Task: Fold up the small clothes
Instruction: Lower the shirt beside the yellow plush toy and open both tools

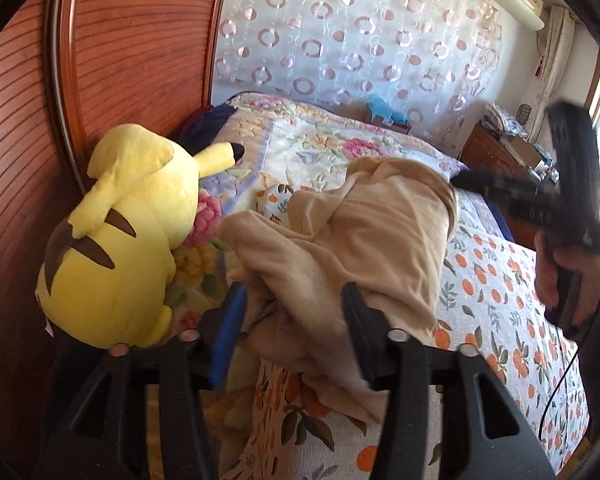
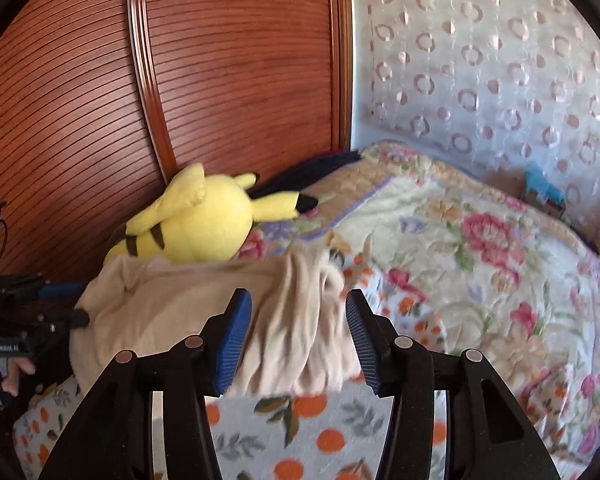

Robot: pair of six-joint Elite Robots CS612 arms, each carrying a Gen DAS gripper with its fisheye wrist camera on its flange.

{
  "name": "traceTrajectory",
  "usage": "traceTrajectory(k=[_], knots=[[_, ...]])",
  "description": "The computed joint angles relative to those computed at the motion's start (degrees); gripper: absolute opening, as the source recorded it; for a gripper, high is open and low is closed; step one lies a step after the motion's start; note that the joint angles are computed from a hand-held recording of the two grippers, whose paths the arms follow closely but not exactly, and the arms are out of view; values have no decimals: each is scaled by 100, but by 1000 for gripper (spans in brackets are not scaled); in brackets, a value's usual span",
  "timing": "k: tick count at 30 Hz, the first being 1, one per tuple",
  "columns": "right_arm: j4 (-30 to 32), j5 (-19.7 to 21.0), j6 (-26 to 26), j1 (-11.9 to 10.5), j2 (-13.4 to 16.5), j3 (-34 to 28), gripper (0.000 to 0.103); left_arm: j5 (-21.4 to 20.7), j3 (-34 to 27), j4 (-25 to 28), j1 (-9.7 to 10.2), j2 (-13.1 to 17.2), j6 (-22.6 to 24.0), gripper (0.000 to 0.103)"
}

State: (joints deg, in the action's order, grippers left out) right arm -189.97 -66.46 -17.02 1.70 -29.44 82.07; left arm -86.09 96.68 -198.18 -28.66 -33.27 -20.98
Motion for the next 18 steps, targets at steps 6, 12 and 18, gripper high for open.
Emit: traceTrajectory(k=[6,12,18], knots=[[988,1,-112,-16,98,-215,6,67,-35,-1,-57,45,26,77],[635,-738,-99,-12,1,-113,2,82,-223,492,-48,171,-30,77],[361,-743,45,46,-59,76,8,178,18,-30,-113,84,-79,77]])
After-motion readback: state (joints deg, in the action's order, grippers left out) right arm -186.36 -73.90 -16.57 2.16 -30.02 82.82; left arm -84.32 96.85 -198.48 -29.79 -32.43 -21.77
